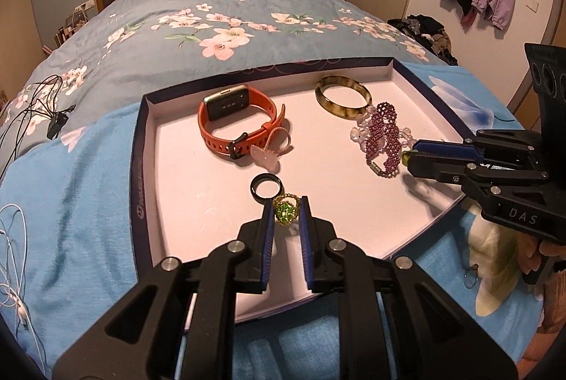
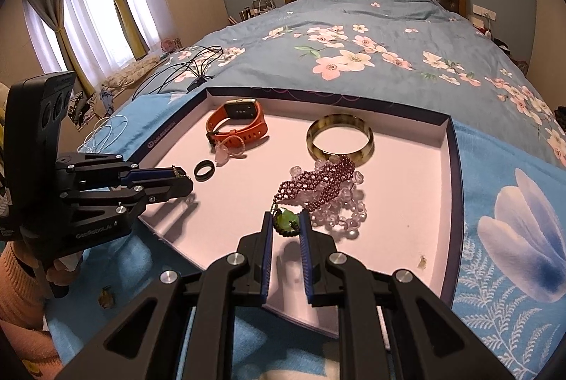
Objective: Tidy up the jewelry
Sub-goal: 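Lower both green rings into the tray with the left and right tools, then open both tools and withdraw them from the tray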
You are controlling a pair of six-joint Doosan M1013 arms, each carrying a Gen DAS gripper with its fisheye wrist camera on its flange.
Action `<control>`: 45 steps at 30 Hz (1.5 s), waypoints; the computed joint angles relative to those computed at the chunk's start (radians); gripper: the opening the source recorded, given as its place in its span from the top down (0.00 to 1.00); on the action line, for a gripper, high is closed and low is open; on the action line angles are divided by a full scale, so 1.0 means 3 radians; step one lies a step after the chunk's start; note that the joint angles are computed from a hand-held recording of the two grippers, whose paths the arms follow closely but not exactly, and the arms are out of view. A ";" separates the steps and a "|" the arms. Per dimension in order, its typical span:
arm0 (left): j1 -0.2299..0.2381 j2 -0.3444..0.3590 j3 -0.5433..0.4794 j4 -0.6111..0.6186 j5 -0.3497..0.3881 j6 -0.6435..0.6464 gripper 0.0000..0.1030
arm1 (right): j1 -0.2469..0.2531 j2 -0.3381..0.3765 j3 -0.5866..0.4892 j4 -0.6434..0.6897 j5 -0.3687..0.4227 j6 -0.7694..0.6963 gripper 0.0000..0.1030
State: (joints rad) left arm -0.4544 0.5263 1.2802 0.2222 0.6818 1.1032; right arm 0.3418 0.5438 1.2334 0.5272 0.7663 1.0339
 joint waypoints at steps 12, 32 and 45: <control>0.0025 0.0057 -0.0072 -0.0113 0.0070 0.0032 0.82 | 0.0006 0.0029 -0.0033 -0.0082 0.0019 0.0108 0.85; -0.0067 -0.0255 0.0278 0.0538 -0.0298 -0.0517 0.67 | -0.0084 -0.0205 0.0234 0.0426 -0.0165 -0.0238 0.79; -0.0184 -0.0609 0.0811 0.0639 -0.0578 -0.0527 0.61 | -0.0099 -0.0445 0.0589 0.0560 -0.0169 -0.0490 0.64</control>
